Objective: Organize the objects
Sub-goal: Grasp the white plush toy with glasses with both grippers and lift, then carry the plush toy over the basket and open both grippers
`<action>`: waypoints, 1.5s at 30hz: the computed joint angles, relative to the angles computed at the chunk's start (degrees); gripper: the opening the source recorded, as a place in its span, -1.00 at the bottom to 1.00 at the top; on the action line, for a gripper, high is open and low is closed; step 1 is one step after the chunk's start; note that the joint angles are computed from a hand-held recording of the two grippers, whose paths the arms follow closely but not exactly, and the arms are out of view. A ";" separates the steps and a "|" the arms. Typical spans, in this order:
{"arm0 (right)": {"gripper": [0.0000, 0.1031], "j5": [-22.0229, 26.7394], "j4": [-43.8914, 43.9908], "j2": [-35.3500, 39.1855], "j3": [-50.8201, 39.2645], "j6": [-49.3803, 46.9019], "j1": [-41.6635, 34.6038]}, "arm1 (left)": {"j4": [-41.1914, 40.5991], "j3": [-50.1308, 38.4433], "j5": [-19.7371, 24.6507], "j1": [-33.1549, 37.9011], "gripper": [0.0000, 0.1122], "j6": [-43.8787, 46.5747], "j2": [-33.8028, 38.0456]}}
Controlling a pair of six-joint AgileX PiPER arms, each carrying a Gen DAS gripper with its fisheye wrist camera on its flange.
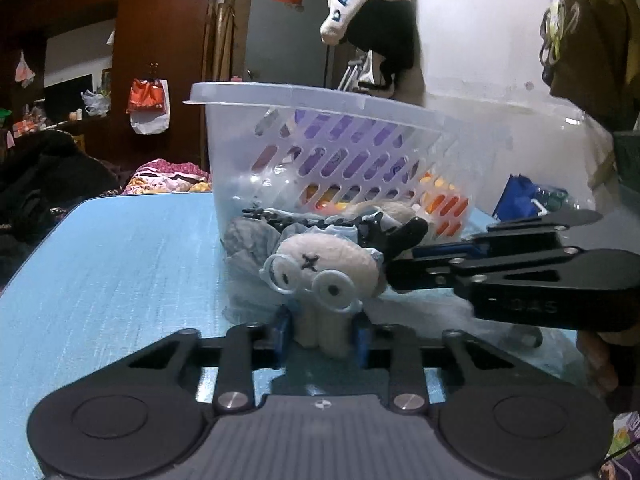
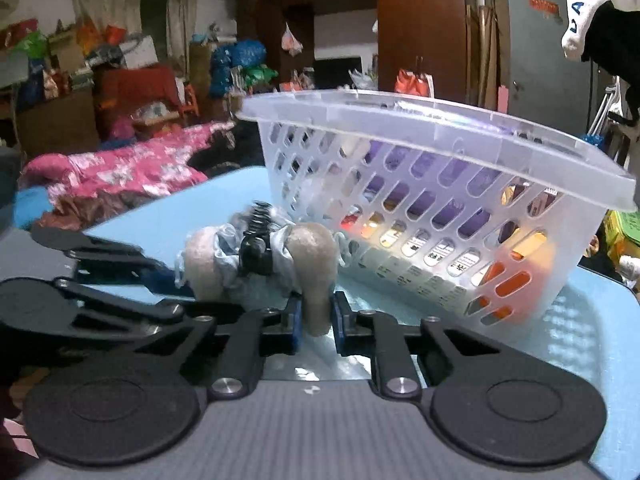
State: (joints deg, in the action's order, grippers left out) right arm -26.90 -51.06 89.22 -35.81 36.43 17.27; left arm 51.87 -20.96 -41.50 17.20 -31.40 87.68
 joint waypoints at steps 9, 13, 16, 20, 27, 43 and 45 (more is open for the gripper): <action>-0.72 -5.02 20.33 -2.87 6.41 -18.59 3.82 | -0.04 6.32 -12.11 7.21 -0.46 9.45 -0.17; -0.72 -7.77 30.33 -2.53 8.06 -26.95 6.58 | 2.86 6.97 -15.56 10.10 -0.49 9.63 0.02; -0.73 -10.21 31.45 -3.74 9.46 -27.36 6.71 | 4.44 8.42 -17.67 12.13 -0.51 10.10 -2.02; -0.73 -10.49 34.61 -7.66 11.07 -30.24 8.08 | 11.68 9.83 -21.76 17.84 -0.51 6.61 -7.95; -0.73 -8.47 36.62 -15.24 11.31 -32.77 8.77 | 19.94 7.65 -25.15 22.38 -0.51 -1.81 -20.30; -0.73 12.36 29.30 -5.91 -15.21 -24.03 2.69 | 35.89 -27.08 1.18 -4.21 -0.51 -30.95 -10.29; -0.73 13.01 29.12 -4.67 -15.94 -23.23 2.87 | 36.10 -28.53 1.66 -4.51 -0.51 -32.23 -8.21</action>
